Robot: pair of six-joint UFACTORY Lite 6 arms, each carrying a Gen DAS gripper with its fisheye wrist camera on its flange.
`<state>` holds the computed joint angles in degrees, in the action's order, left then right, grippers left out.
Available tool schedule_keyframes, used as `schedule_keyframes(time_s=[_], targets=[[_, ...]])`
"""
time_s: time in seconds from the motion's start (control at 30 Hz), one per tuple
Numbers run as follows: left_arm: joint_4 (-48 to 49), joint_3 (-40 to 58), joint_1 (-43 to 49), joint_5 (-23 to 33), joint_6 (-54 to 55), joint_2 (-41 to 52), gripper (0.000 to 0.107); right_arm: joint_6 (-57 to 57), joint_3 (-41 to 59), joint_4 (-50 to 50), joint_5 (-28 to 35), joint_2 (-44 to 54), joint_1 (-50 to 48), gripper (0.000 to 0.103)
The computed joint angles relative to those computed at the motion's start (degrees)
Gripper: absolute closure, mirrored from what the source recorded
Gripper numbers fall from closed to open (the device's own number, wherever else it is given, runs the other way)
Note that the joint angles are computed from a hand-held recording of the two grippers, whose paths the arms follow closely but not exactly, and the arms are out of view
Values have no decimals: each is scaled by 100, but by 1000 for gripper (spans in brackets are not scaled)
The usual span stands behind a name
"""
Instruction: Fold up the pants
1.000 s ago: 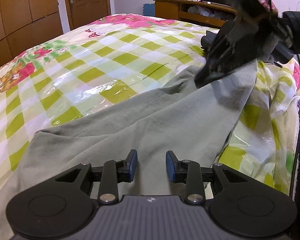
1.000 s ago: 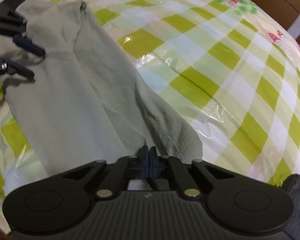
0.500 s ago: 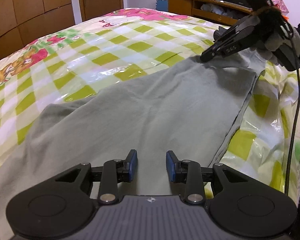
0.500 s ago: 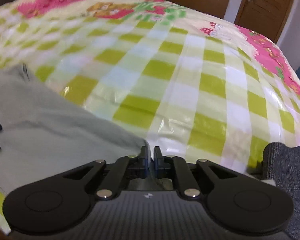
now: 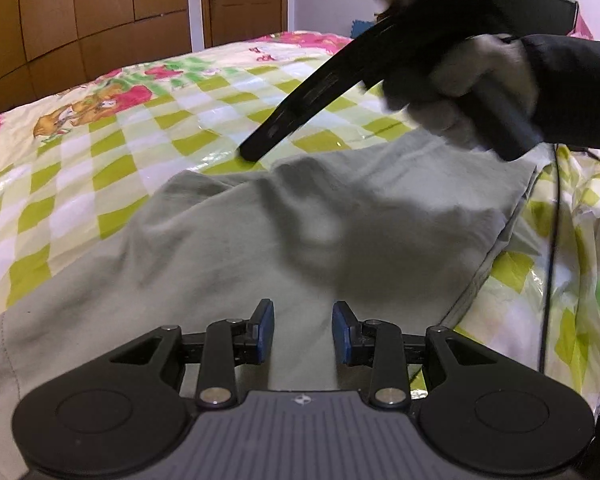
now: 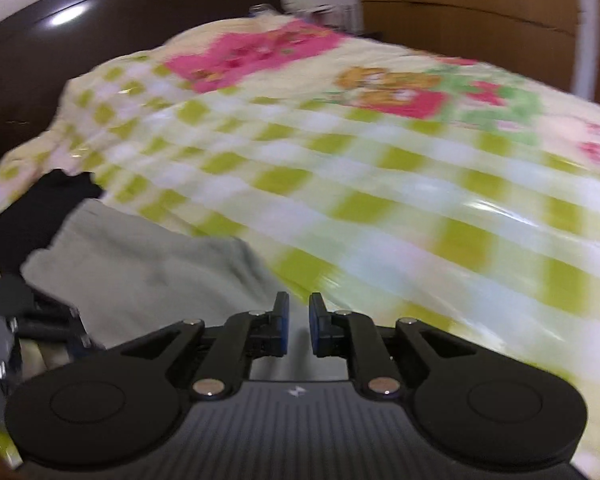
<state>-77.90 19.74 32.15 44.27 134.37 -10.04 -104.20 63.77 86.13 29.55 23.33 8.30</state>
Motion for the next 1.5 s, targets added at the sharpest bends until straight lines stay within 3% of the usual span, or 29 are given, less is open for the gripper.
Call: schedule_keyframes(time_s=[0.27,0.37,0.43,0.5,0.53,0.73,0.77,0.87,1.0,1.13,1.3,1.43,1.5], targets=[[-114,435,312,308,329,789,61,2054,1946,-1932,140,1519,578,89],[-94,458,418,385,399,867,61,2516,2306,-2441,321,1803,669,82],[-69,504,503,433,417,949,61,2613,2367,-2483,142,1855,760,82],[-79,523,575,465,450,992,61,2815,2451,-2538,151,1883,754,98],[-83,517,622,487,462,987,61,2847,2462,-2498,168,1870,733,101],[-209,455,570,249,536,1070,59,2471,2327,-1629,-283,1686,689,100],[-264,414,553,177,609,1059,59,2671,2429,-1795,-465,1789,756,94],[-177,331,584,179,469,825,59,3045,2486,-2332,-989,1953,933,94],[105,181,640,313,179,341,59,1714,1628,-879,-972,1247,713,94],[240,23,394,278,36,23,59,486,7,193,-674,-168,218,94],[269,-406,3,-103,48,-356,58,902,-2196,-433,-453,-1867,-730,94],[444,-535,-609,-138,-642,-891,58,1682,-3600,-1473,-596,-2790,-1823,94],[409,-575,-1161,-321,-903,-1087,58,1476,-4063,-1478,-216,-3227,-2642,97]])
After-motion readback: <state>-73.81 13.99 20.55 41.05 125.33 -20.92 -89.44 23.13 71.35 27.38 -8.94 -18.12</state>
